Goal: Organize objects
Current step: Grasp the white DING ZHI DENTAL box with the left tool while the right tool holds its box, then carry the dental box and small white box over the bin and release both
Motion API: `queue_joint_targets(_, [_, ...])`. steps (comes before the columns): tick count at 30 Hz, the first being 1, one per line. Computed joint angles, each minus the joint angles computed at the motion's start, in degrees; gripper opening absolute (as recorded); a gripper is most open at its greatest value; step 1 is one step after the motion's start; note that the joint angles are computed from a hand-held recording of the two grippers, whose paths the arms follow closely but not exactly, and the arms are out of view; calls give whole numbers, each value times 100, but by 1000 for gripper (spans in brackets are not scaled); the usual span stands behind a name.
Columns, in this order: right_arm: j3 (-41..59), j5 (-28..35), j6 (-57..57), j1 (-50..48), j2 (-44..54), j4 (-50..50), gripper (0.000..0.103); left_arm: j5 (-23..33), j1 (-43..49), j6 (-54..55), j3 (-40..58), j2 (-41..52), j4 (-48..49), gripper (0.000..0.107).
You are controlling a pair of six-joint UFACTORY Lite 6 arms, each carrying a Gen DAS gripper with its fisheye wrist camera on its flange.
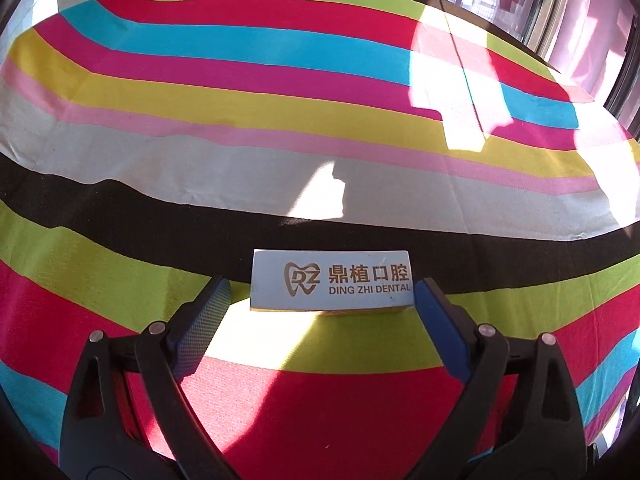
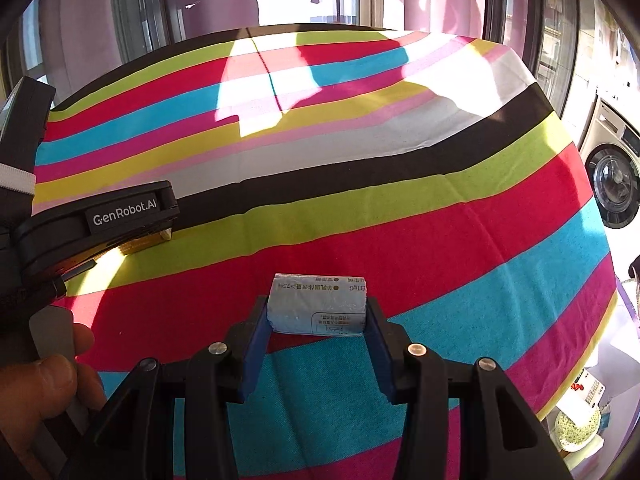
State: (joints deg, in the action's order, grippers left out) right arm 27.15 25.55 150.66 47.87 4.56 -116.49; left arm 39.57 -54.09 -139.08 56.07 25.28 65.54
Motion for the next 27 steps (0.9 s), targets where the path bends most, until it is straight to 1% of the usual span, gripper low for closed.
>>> queue_joint_targets(2, [52,-6,-12,-22,58,-15,47,172,-63,235,164,200,-82,94])
queue_joint_targets(3, [88,-6,-16,-31,100,-20,47,188,-21,395,270,285,-132,91])
queue_joint_targets(4, [70,0,-12,-27,95,-23,47,171,13,391,291,305,-24,84])
queue_joint_targets(8, [98,-7,-32,-52,135,-33,47,131,-53,357,200,213,87,84])
queue_joint_targets(12, [62,-88,11,-56,85,-58,47,106,-326,-57,-186,-110,211,84])
queue_joint_targets(20, [-239,-426,126,-60,-381,-124,47,245,-1366,-1447,-1157,-1008,133,84])
queue_joint_targets(23, [-394,-441,-253,62,-675,272,47,329,-1734,-1790,-1279,-1240,96,84])
queue_joint_targets(27, [-728,-406,-1095,258,-1287,1142,46,490,-2325,-2067,-1143,-1177,-45,84])
